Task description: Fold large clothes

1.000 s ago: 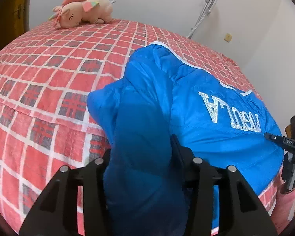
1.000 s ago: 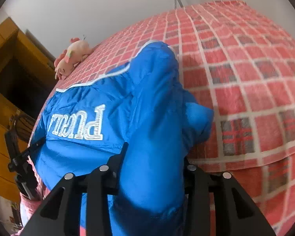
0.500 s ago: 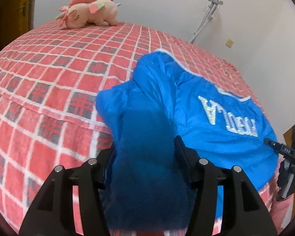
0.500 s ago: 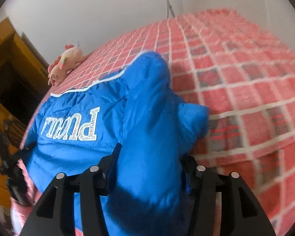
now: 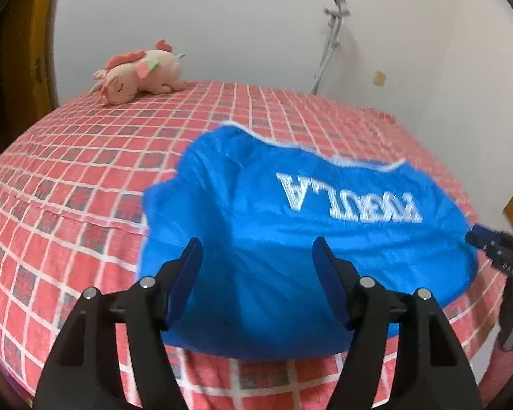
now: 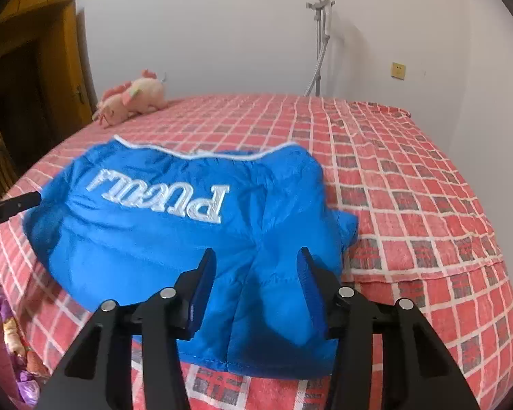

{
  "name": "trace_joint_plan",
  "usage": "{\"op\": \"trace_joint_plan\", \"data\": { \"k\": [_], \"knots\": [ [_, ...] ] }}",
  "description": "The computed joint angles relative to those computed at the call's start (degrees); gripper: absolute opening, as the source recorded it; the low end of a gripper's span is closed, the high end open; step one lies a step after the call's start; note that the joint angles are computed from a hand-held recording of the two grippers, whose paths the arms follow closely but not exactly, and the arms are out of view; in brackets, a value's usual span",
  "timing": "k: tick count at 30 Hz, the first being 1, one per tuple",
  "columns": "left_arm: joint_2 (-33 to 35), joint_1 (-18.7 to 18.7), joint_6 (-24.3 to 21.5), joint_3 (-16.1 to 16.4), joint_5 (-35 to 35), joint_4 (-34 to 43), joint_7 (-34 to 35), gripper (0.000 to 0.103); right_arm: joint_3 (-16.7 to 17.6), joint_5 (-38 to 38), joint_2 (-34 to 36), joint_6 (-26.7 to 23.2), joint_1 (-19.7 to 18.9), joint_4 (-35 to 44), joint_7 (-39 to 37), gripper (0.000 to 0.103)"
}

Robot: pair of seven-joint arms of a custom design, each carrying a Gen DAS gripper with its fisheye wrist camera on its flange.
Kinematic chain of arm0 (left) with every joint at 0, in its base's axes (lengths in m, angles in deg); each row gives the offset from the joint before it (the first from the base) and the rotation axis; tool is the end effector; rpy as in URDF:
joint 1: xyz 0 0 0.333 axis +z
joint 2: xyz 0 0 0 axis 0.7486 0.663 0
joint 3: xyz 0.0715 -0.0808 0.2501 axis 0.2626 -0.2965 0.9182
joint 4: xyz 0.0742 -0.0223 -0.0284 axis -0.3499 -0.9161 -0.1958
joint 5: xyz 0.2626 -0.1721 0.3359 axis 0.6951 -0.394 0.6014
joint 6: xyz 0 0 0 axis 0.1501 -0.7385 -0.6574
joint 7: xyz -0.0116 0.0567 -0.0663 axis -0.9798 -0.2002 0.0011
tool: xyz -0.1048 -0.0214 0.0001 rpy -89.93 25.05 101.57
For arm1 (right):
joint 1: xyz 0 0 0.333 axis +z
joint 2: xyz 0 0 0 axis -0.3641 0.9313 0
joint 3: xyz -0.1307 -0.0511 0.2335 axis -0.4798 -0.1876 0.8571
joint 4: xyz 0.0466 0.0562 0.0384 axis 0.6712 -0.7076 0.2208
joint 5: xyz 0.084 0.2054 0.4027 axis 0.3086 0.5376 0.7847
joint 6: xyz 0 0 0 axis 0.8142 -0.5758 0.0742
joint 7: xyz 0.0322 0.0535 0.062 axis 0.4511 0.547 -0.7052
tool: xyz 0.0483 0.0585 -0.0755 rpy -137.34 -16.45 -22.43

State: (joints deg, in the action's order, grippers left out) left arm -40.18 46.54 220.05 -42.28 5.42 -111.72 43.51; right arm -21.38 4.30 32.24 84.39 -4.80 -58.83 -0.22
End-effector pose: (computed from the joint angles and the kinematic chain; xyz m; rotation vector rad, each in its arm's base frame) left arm 0.5103 -0.1766 0.3688 -1.9516 1.5590 -0.7928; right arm 0.6076 0.2068 0.3896 -2.0244 1.3671 -0.4787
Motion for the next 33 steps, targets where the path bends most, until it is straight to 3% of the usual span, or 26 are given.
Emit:
{"op": "trace_joint_plan", "data": {
  "k": [4,8,14,22,27,29,33],
  "knots": [
    [3.69,0.24,-1.81,-0.77,2.12,1.92,-0.74,0.066,-0.69,-2.96,2.12,-0.1,-0.16,0.38,3.07,0.042],
    [6.07,0.2,-0.67,0.17,4.27,2.4,-1.32,0.067,0.33,6.73,3.9,-1.19,-0.96,1.12,-4.08,0.042],
    [7.71,-0.04,-1.15,0.56,8.09,3.34,-4.08,0.067,0.55,10.86,4.54,0.94,-0.58,0.61,-6.45,0.042],
    [4.78,-2.18,-2.14,1.78,1.12,1.59,0.14,0.066,-0.88,4.59,3.22,2.25,0.89,-0.52,0.18,0.043],
    [-5.52,-4.38,-3.34,2.71,-7.02,-6.31,2.57,0.073,0.24,10.24,-0.49,1.04,0.05,-2.26,-5.71,0.044],
    [-9.49,-6.2,-7.08,3.6,-11.81,-9.23,4.72,0.075,0.12,9.78,-0.84,-0.72,-0.12,-1.94,-5.67,0.044],
    [-13.06,-9.58,-7.1,7.62,-21.16,-13.65,9.7,0.075,0.06,9.94,-0.41,-4.23,-0.32,-0.81,-7.04,0.044]
  ]
}}
